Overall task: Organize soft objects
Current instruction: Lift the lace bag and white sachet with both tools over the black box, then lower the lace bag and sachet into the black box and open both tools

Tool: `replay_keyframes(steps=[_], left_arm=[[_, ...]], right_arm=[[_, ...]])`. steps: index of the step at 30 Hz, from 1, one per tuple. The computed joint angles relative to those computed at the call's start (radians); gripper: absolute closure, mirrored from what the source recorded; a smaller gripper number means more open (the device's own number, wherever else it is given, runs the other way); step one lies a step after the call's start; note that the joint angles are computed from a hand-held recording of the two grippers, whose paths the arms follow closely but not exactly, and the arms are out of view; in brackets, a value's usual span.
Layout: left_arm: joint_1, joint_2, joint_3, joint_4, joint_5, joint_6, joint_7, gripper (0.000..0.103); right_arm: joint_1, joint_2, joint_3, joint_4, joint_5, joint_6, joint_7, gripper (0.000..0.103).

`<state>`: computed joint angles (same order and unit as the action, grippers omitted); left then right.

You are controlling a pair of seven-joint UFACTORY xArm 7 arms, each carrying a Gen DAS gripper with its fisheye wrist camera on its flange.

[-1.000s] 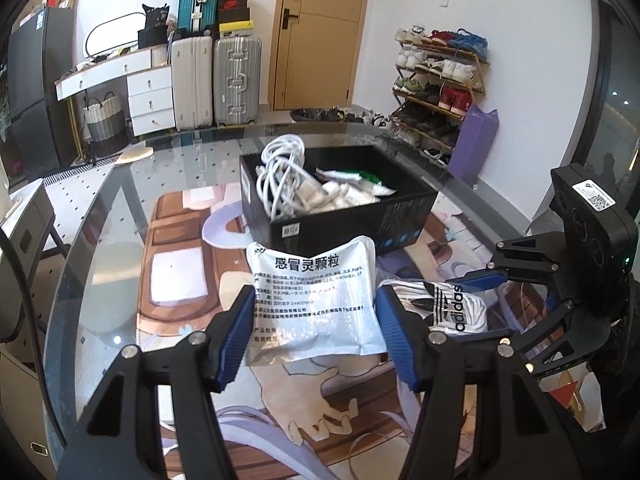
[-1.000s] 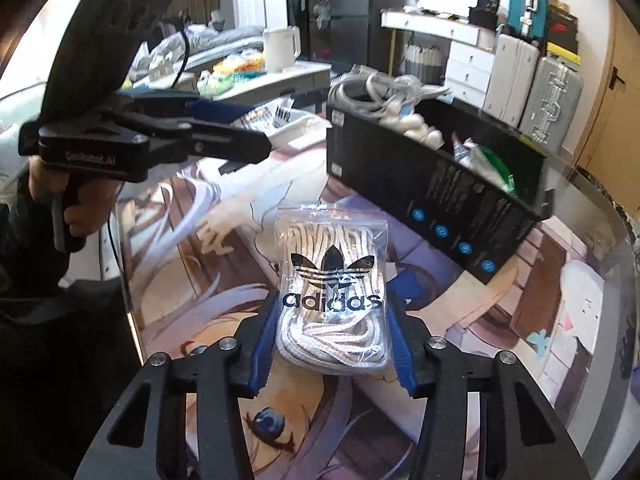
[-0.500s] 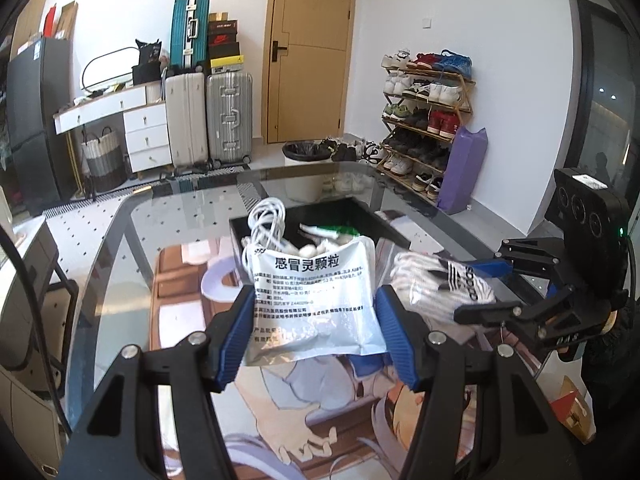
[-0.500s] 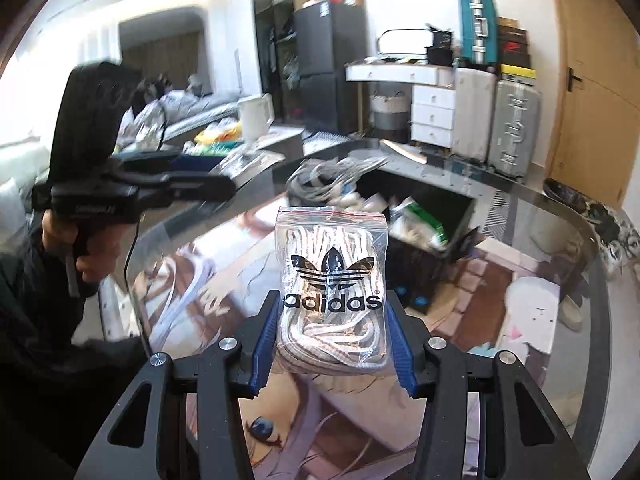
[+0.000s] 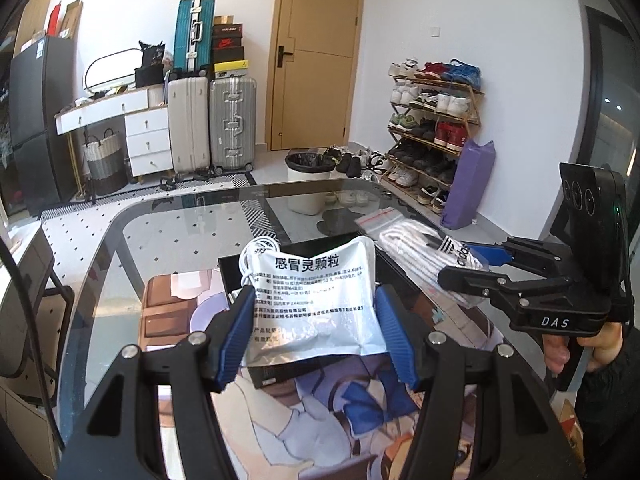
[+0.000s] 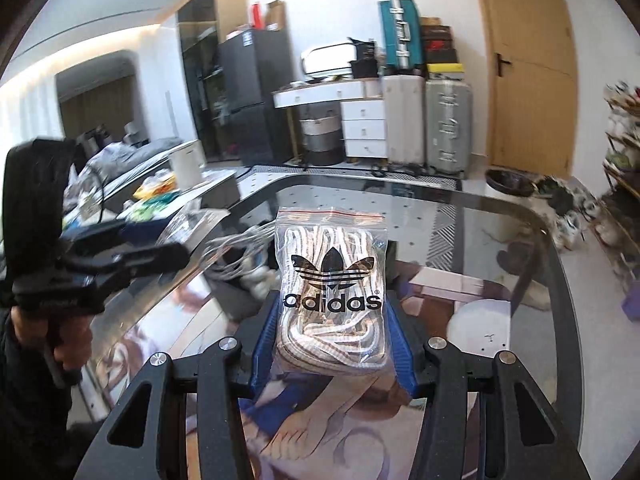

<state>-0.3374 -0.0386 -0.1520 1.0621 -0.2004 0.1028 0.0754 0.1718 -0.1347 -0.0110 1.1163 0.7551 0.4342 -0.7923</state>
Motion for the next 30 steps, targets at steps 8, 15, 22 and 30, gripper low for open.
replay_keyframes(steps=[8,15,22,30], left_arm=[[0.014,0.113,0.002,0.109,0.164,0.022,-0.148,0.043],[-0.005,0.215,0.016,0.215,0.245,0.067,-0.202,0.043],[-0.027,0.288,0.037,0.294,0.303,0.098,-0.250,0.043],[-0.045,0.289,0.065,0.301,0.349,0.103,-0.297,0.042]], right_arm=[[-0.022,0.060,0.014,0.065,0.044,0.000,0.030,0.053],[-0.047,0.109,0.035,0.121,0.051,0.008,0.064,0.053],[-0.056,0.120,0.052,0.129,0.050,0.018,0.074,0.053],[-0.063,0.167,0.073,0.169,0.064,0.039,0.058,0.053]])
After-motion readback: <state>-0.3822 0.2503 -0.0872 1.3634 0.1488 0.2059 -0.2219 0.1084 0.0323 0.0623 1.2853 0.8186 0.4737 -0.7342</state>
